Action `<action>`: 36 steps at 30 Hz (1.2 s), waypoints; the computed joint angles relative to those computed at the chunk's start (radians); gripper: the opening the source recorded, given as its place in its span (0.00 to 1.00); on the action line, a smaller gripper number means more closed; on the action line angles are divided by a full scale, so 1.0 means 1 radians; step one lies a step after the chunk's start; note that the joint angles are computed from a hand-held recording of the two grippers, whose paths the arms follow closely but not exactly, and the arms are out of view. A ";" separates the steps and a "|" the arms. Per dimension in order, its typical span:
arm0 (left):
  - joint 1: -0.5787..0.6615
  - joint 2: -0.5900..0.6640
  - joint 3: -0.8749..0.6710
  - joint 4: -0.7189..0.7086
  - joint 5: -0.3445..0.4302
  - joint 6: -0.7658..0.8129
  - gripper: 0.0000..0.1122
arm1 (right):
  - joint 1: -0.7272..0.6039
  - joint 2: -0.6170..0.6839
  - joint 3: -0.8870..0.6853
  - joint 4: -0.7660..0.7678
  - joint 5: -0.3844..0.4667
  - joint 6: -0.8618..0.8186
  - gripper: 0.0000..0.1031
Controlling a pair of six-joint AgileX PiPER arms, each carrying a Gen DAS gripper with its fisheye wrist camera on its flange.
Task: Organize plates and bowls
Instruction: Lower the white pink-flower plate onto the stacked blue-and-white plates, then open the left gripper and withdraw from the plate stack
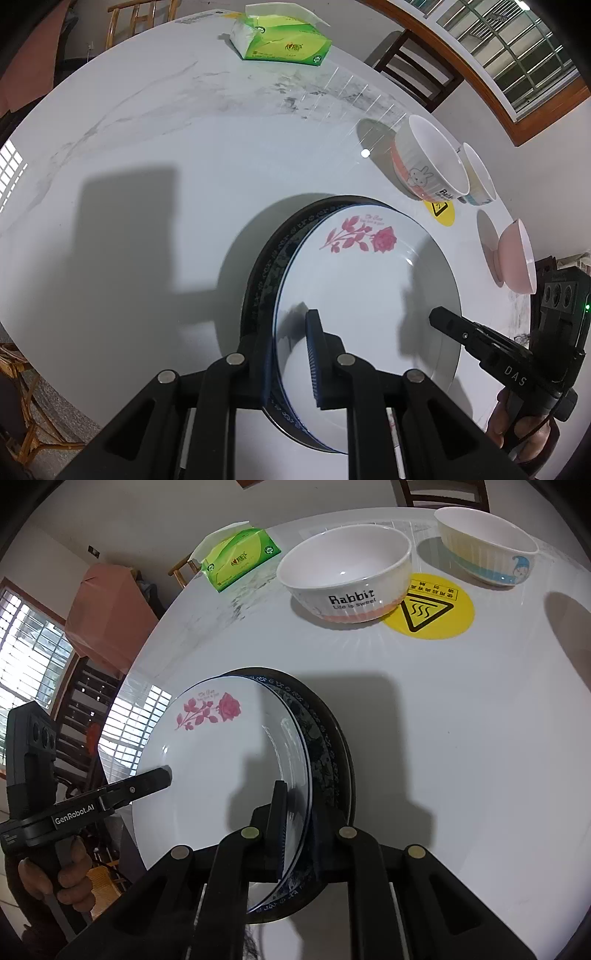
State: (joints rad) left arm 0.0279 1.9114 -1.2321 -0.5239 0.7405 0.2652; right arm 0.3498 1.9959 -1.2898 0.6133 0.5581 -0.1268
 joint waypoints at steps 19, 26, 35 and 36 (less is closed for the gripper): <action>-0.028 -0.007 -0.003 0.070 -0.024 -0.076 0.16 | 0.061 0.001 -0.037 -0.207 -0.008 0.164 0.26; -0.050 -0.007 -0.010 0.120 -0.029 -0.128 0.18 | 0.088 0.006 -0.071 -0.303 0.028 0.241 0.33; -0.055 -0.007 -0.012 0.130 -0.032 -0.142 0.19 | 0.143 0.031 -0.142 -0.490 0.096 0.374 0.39; -0.057 -0.007 -0.011 0.133 -0.034 -0.144 0.19 | 0.151 0.033 -0.146 -0.516 0.100 0.393 0.39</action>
State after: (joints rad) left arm -0.0289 1.9049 -1.2427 -0.3908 0.7063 0.1208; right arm 0.5005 2.0286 -1.4362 0.0977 0.6580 0.2657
